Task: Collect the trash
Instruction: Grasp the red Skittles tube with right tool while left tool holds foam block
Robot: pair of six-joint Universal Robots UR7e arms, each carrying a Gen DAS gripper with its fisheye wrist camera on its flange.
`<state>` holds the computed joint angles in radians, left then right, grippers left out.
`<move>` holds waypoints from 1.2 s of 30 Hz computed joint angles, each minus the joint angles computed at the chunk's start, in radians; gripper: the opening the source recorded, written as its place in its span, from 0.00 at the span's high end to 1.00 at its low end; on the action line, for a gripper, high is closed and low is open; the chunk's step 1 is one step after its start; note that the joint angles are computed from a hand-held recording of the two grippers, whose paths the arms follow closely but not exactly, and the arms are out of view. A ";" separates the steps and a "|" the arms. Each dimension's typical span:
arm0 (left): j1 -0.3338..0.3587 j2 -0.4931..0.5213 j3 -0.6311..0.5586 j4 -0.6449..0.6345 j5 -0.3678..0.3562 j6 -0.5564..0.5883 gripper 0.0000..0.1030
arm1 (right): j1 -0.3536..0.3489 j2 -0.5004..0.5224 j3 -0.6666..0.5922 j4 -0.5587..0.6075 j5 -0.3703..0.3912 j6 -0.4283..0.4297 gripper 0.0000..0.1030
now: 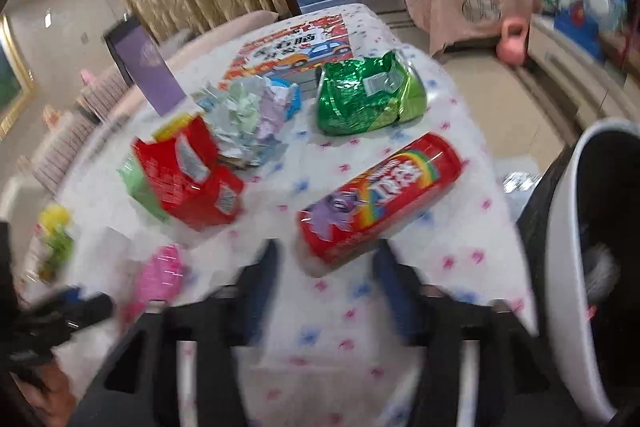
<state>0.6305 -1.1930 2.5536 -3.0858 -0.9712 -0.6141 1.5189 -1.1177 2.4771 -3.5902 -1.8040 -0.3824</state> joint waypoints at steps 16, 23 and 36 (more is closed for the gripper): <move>-0.050 -0.003 0.014 -0.048 -0.002 0.050 0.45 | 0.025 0.076 -0.096 -0.066 -0.108 0.166 0.60; -0.096 0.028 0.014 -0.069 -0.025 0.056 0.45 | 0.001 0.003 0.044 -0.133 -0.034 0.121 0.67; -0.168 0.026 0.018 -0.012 -0.002 -0.002 0.45 | 0.009 0.011 0.085 -0.130 -0.093 0.055 0.68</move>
